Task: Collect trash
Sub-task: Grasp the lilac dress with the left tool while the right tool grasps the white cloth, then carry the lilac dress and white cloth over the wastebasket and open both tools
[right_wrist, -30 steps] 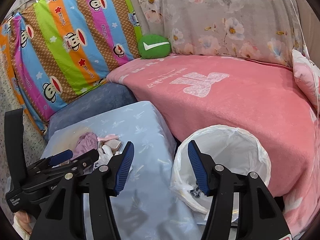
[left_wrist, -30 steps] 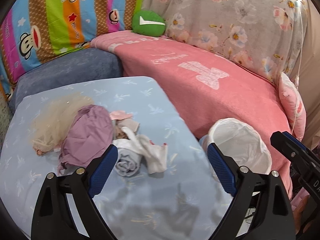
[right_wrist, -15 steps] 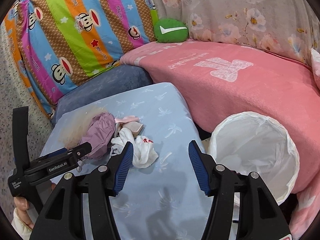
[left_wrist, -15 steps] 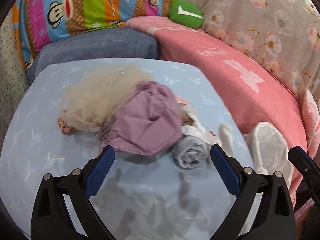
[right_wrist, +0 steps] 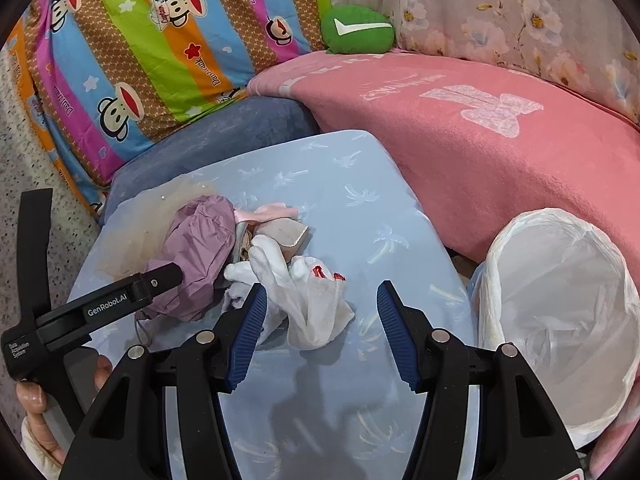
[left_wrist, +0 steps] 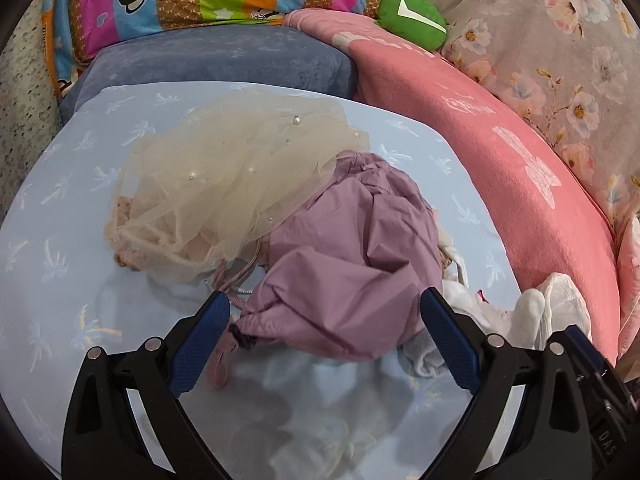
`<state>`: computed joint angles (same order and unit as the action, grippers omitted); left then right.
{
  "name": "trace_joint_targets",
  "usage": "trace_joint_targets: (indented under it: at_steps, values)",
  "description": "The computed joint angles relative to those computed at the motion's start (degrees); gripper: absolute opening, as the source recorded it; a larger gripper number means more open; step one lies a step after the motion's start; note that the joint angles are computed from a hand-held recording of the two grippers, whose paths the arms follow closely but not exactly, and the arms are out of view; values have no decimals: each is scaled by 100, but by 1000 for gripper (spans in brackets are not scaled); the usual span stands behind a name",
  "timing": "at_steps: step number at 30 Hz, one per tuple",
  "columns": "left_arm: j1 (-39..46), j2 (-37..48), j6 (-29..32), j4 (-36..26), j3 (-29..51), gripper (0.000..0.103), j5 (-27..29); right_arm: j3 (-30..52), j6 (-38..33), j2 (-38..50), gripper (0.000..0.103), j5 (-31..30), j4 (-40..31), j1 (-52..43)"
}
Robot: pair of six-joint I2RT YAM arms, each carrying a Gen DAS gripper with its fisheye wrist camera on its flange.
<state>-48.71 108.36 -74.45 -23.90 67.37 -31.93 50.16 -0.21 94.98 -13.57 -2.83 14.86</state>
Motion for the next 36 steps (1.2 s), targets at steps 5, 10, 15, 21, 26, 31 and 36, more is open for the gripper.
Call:
trace_joint_targets:
  at_steps: [5,10,15,21,26,31,36]
  values:
    - [58,-10,254,352,-131,65,130,212,78,485,57,37,102,76]
    - [79,-90,424,644,-315,24,286,365,82,834,48,-85,101,88]
    - [15,-221,495,718,-400,5,254,389,-8,920,16,-188,-22,120]
    - [-231,-405,563,409,-213,3,-84,119,-51,443,9,-353,-10,26]
    - [-416,-506,664,115,96,3,-374,-60,-24,-217,8,-525,-134,-149]
    - [-617,-507,860,-209,603,3,-725,-73,-10,-882,8,-806,-382,-483]
    - [-803,-326,1231,-498,1372,3,-1053,43,-84,-1423,8,-1185,-670,-992]
